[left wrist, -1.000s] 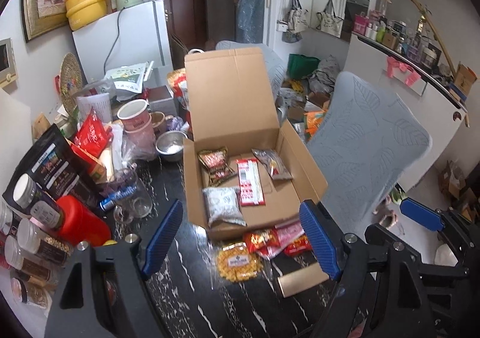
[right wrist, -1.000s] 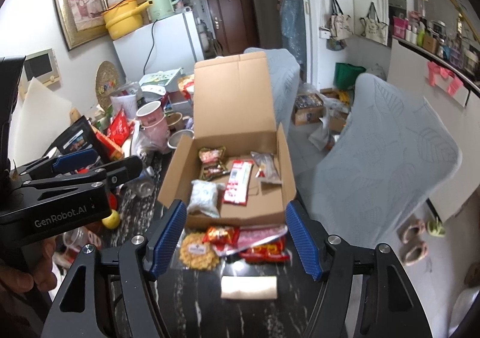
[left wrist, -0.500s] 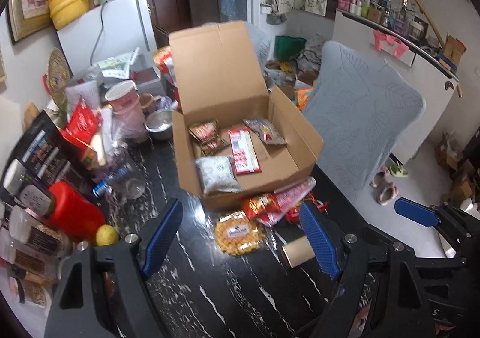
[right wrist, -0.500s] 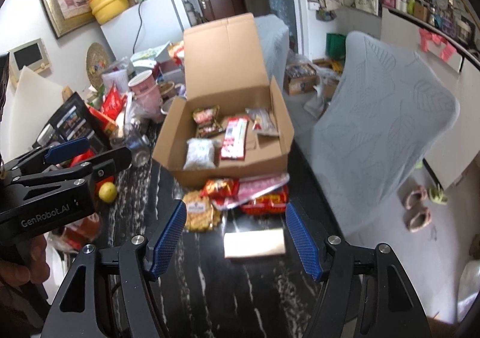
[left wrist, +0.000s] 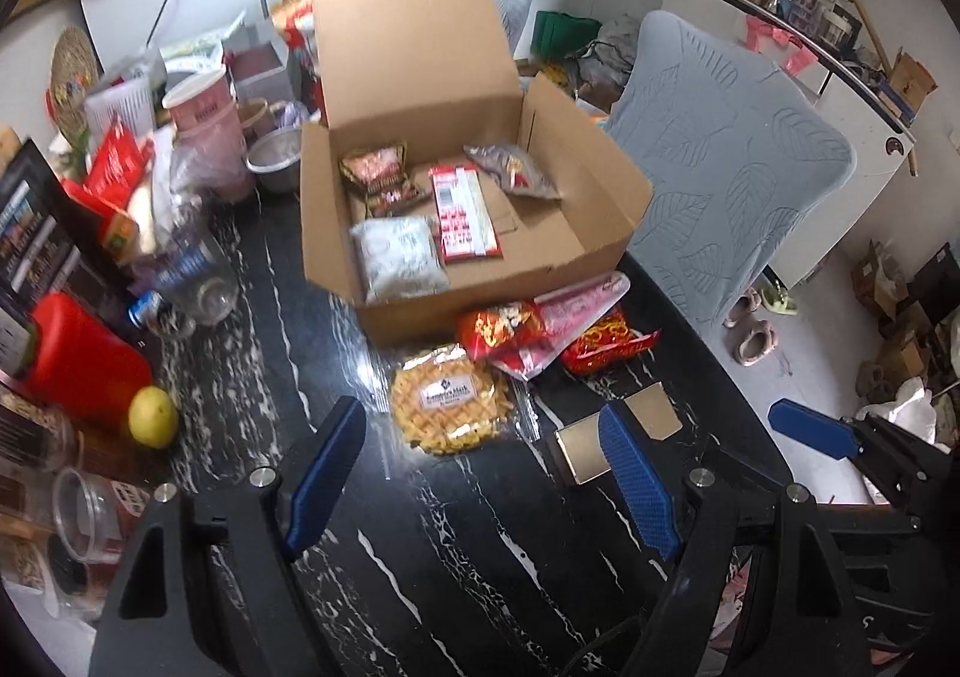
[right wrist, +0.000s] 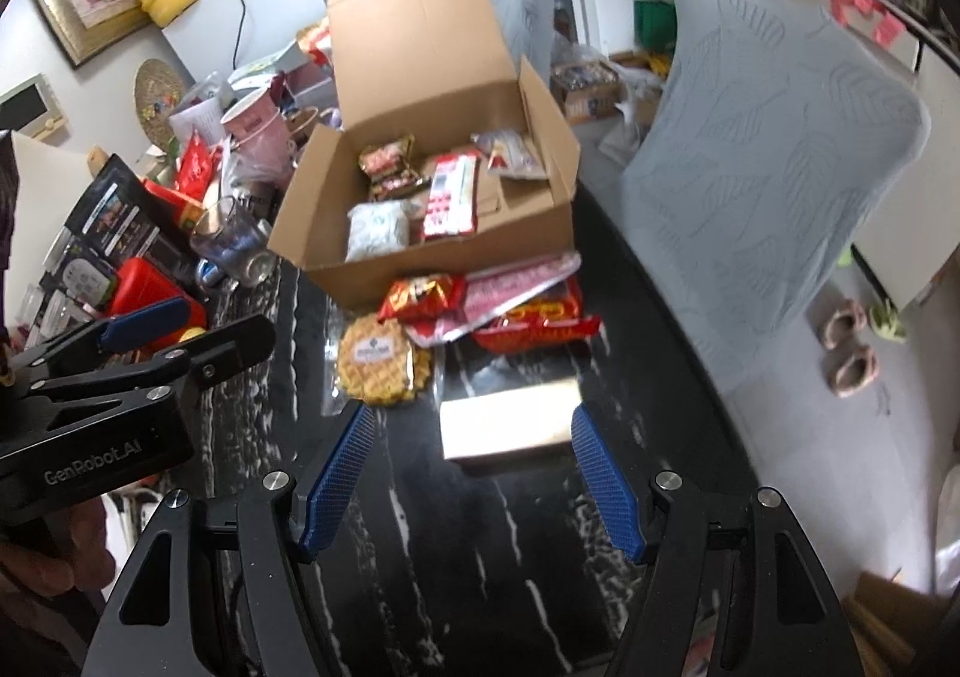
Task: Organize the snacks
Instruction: 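Grasp the clear bag of yellow puffs with the left tool while the right tool grasps the gold box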
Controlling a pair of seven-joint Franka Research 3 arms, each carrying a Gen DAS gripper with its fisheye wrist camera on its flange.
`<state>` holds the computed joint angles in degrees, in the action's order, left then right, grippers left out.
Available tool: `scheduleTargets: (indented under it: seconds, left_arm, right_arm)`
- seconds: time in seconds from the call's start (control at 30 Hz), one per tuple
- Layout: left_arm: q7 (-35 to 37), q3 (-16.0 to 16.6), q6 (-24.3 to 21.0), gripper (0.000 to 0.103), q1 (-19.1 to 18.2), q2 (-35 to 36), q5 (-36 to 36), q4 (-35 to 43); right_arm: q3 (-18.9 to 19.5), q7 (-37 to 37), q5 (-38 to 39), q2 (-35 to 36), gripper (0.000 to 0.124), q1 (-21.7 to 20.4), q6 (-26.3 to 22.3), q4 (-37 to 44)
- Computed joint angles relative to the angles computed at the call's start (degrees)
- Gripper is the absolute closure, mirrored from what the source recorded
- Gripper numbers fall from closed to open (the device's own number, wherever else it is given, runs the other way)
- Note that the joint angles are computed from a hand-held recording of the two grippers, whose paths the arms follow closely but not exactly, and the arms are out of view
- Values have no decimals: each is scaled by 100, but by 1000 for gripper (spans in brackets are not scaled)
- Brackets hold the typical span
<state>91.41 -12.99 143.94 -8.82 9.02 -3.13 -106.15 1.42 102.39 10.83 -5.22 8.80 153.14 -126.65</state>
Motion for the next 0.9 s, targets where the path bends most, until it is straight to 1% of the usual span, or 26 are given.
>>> scheduleTargets:
  seconds: [0.23,0.37,0.47,0.53,0.73,0.77,0.83,0.9]
  left_arm:
    - [-62,34,-59,23,43,196,61,-14]
    - [-164,35,-264,23,76,416,86,133]
    - [-209,19,-356,23,112,547,69,209]
    - [-198,-8,-381,23,148,637,-4,251]
    - [-416,4,-586,23,155,956,44,526]
    - [-472,9,-622,23,161,1004,50,579]
    - [-550,11,-650,23,192,1092,36,670]
    - [-625,18,-654,23,216,1161,48,744]
  right_arm:
    - [-37,-103,351,387,55,51,-235,173]
    - [-73,-82,507,614,55,38,-402,309]
    - [-97,-142,824,839,55,1,-655,479]
    - [-102,-292,1173,1016,55,-48,-844,603]
    - [-115,-304,1578,1504,54,-162,-1364,1029]
    - [-113,-308,1637,1588,53,-183,-1442,1115]
    - [-114,-249,1721,1743,44,-215,-1567,1272]
    - [-114,-147,1880,1883,44,-263,-1645,1400]
